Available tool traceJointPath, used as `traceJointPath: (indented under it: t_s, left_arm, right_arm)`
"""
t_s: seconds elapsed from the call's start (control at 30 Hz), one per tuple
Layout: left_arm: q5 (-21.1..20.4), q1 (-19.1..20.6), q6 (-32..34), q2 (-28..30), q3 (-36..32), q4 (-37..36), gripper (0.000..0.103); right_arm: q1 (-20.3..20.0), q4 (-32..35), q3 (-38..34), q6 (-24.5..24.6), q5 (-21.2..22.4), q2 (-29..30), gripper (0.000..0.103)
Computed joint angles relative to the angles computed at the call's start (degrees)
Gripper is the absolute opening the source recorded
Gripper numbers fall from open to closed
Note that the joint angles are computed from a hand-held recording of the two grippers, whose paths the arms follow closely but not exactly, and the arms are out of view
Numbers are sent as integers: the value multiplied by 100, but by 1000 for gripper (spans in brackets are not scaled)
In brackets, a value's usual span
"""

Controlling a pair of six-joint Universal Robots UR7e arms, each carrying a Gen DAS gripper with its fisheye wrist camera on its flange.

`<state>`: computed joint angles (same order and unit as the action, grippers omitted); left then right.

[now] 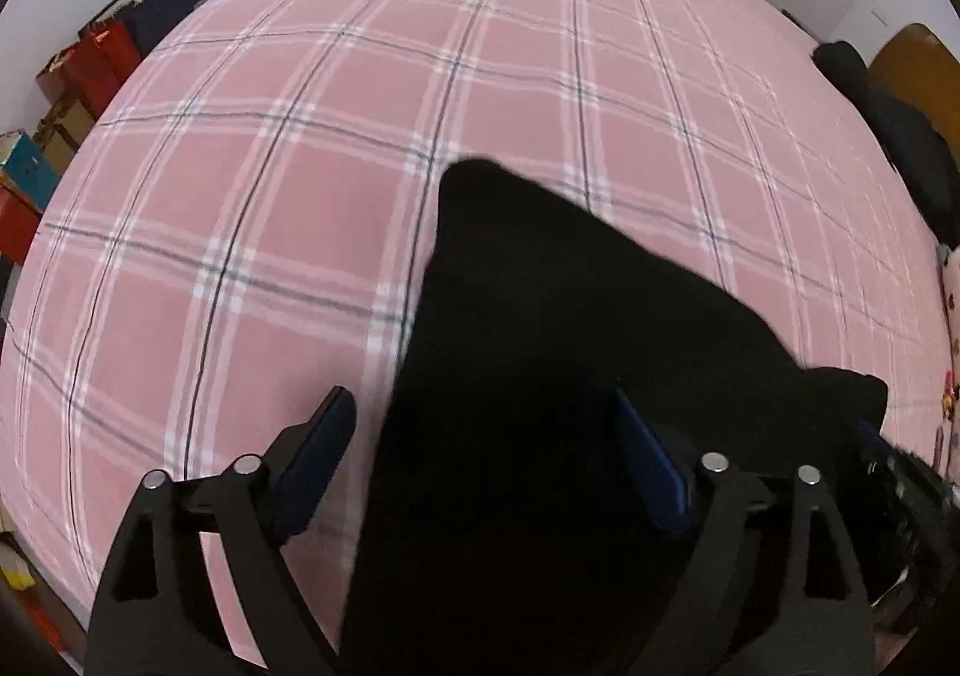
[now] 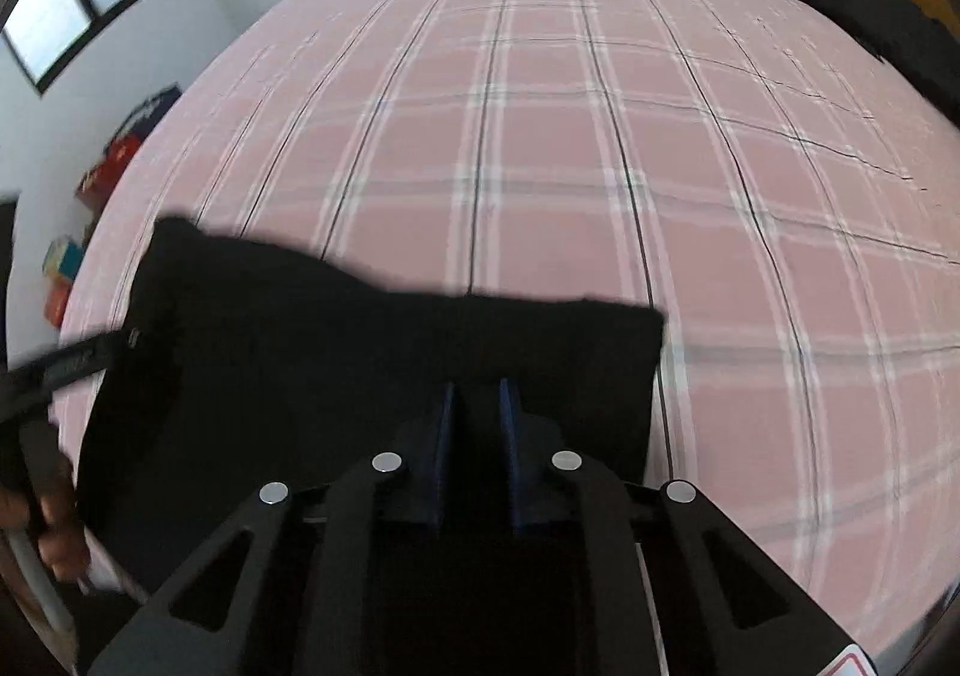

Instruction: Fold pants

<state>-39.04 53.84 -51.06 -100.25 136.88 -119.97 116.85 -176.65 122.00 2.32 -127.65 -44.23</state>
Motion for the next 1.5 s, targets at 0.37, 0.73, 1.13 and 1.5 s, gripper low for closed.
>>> traceJointPath:
  t_s: [0.37, 0.73, 1.13, 1.5]
  left_arm:
    - [520, -578, -806, -695, -16, 1745, 87]
    - [798, -610, -1541, -314, -586, 2411, 88]
    - [748, -1107, -2109, -189, -617, 3589, 91]
    - [-191, -2669, -3537, -1147, 30, 4909, 92]
  right_arm:
    - [469, 406, 1182, 838, -124, -933, 15]
    - [717, 212, 684, 855, 351, -895, 17]
    - [1303, -625, 1477, 1764, -948, -936, 63]
    - [1803, 24, 1689, 2751, -1493, -979, 85]
